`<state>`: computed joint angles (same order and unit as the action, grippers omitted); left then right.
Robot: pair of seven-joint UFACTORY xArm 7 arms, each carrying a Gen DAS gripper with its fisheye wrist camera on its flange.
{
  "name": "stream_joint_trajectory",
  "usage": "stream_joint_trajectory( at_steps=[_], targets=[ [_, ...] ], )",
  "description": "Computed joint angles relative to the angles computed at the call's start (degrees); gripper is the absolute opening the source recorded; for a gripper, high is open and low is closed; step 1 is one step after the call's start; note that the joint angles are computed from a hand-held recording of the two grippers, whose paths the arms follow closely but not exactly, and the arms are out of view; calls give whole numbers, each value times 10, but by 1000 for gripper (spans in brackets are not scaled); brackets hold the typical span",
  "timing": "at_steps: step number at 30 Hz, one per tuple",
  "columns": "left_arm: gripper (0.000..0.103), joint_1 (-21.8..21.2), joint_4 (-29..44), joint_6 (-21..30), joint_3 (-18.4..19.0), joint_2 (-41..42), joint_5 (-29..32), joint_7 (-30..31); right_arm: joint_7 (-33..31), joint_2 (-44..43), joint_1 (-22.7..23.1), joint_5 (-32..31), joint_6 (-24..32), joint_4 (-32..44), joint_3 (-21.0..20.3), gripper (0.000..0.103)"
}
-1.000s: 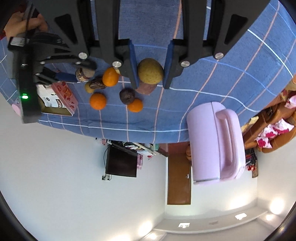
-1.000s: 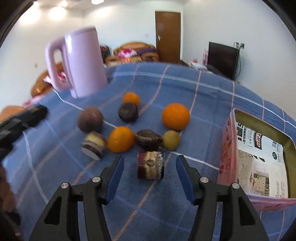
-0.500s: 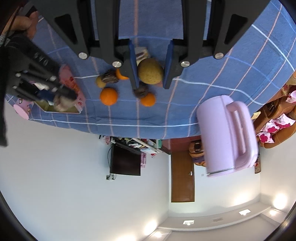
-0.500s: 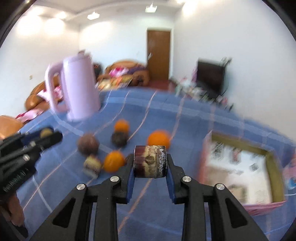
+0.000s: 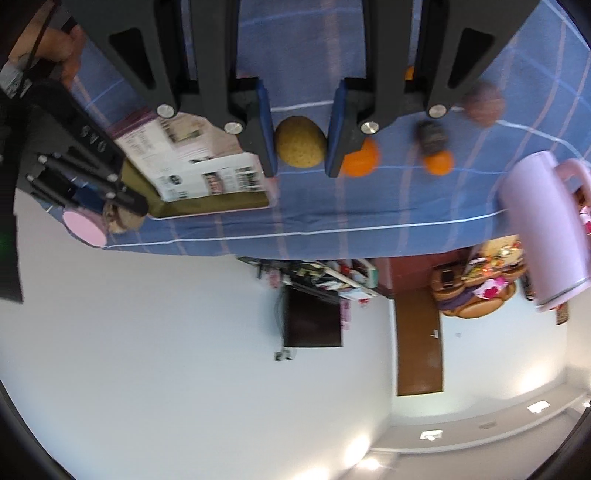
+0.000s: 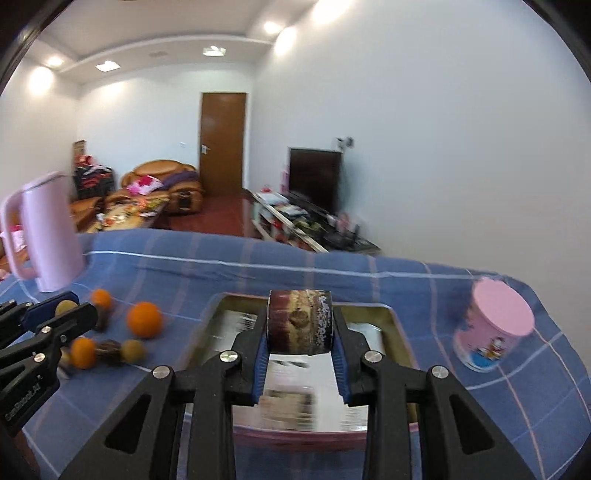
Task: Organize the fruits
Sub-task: 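Carry both held pieces over the pink tin and open both tools to drop them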
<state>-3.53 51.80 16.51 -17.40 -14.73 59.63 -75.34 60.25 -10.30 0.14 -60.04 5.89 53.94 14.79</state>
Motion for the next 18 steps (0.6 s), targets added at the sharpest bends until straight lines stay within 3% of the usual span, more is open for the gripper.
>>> stream_joint_trajectory(
  at_steps=[5, 11, 18],
  targets=[
    [28, -34, 76, 27, -6, 87, 11, 0, -57, 15, 7, 53, 26, 1, -24, 32],
    [28, -85, 130, 50, 27, 152, -21, 30, -95, 31, 23, 87, 54, 6, -40, 32],
    [28, -132, 134, 53, 74, 168, -26, 44, -147, 49, 50, 124, 75, 15, -55, 32]
  ],
)
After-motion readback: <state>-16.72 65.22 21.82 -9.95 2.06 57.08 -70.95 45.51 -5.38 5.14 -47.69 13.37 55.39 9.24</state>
